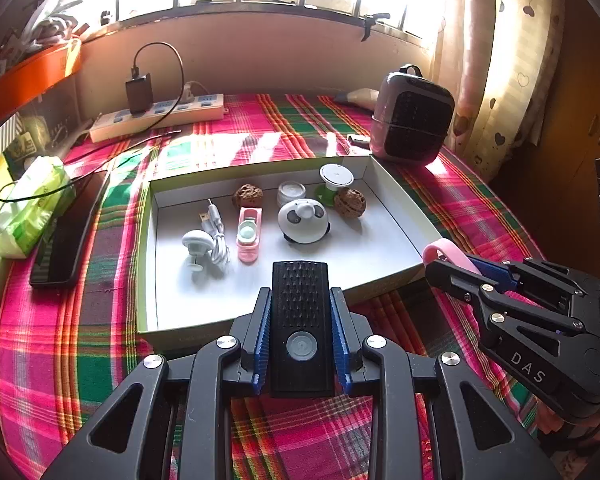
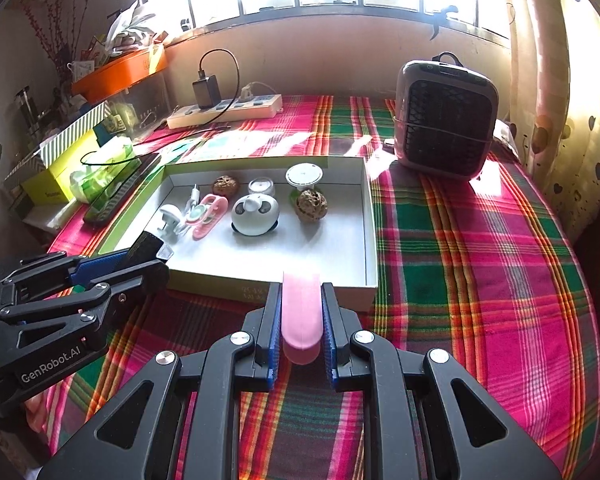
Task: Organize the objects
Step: 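Lift and carry the black remote and pink clip in both grippers over the tray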
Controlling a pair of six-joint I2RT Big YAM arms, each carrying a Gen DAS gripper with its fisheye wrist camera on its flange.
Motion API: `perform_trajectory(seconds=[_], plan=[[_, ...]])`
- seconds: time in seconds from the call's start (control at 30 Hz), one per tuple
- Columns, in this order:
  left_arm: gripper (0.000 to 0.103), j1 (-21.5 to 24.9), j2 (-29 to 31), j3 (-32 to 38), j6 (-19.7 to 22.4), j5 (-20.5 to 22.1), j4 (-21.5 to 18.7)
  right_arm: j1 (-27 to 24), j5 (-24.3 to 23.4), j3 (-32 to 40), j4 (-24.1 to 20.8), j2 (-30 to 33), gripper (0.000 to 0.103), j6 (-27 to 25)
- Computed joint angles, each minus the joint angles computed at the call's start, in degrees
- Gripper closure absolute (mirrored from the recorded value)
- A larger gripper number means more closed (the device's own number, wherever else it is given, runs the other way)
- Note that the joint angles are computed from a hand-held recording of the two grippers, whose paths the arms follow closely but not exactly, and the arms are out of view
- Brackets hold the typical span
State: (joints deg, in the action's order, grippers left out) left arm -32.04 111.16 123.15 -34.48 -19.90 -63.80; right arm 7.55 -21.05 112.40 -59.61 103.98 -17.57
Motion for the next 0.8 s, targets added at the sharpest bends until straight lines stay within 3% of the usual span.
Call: perform_trajectory(seconds=[0.8], plan=[[0.078, 2.6, 4.5, 6.6, 0.8, 1.6, -2.0, 2.0, 5.3, 16.8, -5.0, 11.0, 0.084, 0.7]])
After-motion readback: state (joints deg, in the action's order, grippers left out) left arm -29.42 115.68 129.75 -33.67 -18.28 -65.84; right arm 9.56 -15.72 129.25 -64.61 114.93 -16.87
